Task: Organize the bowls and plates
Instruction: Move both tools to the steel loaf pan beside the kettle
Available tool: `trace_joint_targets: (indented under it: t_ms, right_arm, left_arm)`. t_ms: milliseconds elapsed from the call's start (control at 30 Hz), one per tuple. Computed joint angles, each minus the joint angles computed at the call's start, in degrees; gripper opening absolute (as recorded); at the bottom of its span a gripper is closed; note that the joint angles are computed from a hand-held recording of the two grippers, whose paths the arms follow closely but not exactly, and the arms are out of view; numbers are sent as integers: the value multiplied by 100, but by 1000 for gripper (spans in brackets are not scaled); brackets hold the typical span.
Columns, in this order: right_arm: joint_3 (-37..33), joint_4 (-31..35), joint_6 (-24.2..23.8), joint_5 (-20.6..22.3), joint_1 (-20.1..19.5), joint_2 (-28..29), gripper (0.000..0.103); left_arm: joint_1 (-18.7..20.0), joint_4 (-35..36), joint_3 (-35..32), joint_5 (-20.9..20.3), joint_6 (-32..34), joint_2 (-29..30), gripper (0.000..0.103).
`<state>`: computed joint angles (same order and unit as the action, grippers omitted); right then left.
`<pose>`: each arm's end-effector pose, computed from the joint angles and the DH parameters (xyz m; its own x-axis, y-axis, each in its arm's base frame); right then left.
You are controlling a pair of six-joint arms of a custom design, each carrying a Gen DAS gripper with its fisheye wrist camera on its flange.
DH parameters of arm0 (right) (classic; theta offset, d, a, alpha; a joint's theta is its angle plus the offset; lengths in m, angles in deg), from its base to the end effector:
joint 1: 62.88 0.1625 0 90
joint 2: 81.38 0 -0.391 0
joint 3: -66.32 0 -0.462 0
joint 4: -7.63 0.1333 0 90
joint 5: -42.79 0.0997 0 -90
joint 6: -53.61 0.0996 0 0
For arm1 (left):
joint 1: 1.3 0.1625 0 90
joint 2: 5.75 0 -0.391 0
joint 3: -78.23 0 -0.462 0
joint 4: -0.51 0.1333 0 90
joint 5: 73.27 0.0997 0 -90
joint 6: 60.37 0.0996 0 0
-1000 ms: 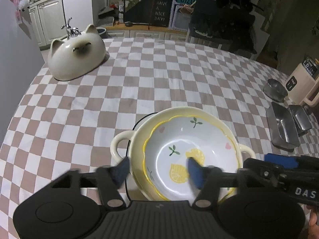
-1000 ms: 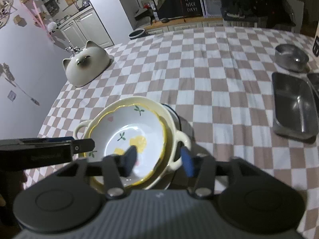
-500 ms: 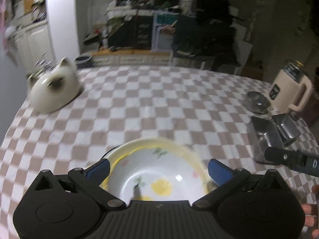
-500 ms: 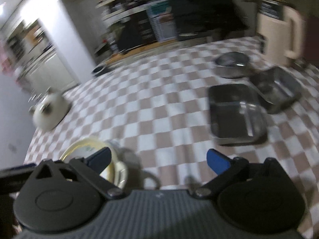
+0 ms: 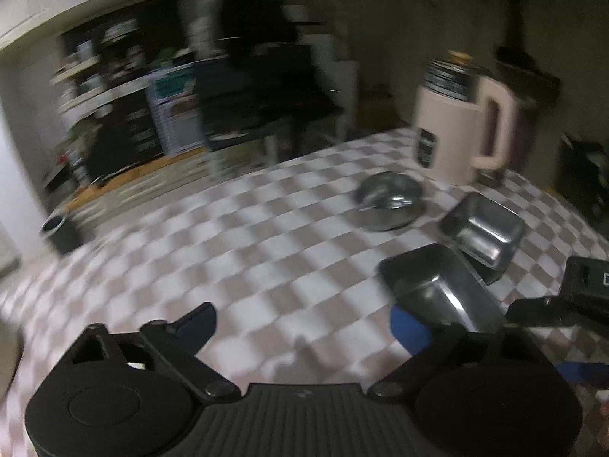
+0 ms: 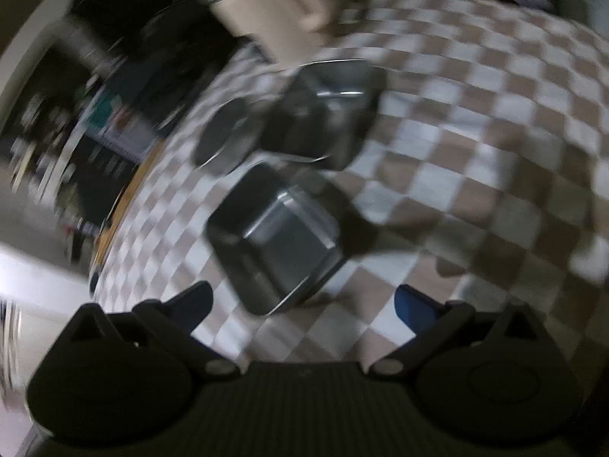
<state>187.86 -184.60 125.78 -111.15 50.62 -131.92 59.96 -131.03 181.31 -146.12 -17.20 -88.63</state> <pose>0.2423 -0.4473 0.0418 -0.5048 0.8237 -0.2584 0.4559 0.0003 -0.8900 -0.1505 -0.6127 0.3386 -0.3423 0.8252 -0.4493 0.9352 0.3457 -0.0775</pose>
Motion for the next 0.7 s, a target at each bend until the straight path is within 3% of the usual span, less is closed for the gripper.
trace_joint_targets:
  t_ms: [67, 133, 300, 467, 567, 700]
  right_arm:
    - [54, -544, -142, 67, -104, 66, 98]
    - [79, -711, -80, 89, -221, 86, 90]
    - [107, -372, 452, 429, -467, -5, 70]
    - [-51, -661, 149, 616, -592, 157, 54]
    - [-53, -511, 221, 778, -707, 122, 49]
    - [-25, -486, 126, 1068, -811, 76, 38]
  left_arm:
    - [-137, -60, -29, 56, 270, 254, 87]
    - [-264, -66, -68, 202, 487, 477, 75]
    - [-411, 130, -286, 224, 1013, 1028, 68]
    - [-527, 546, -503, 354, 1115, 1478, 54]
    - [-569, 685, -547, 359, 1371, 1630, 47]
    - [-607, 1103, -655, 438, 1440, 1764, 28]
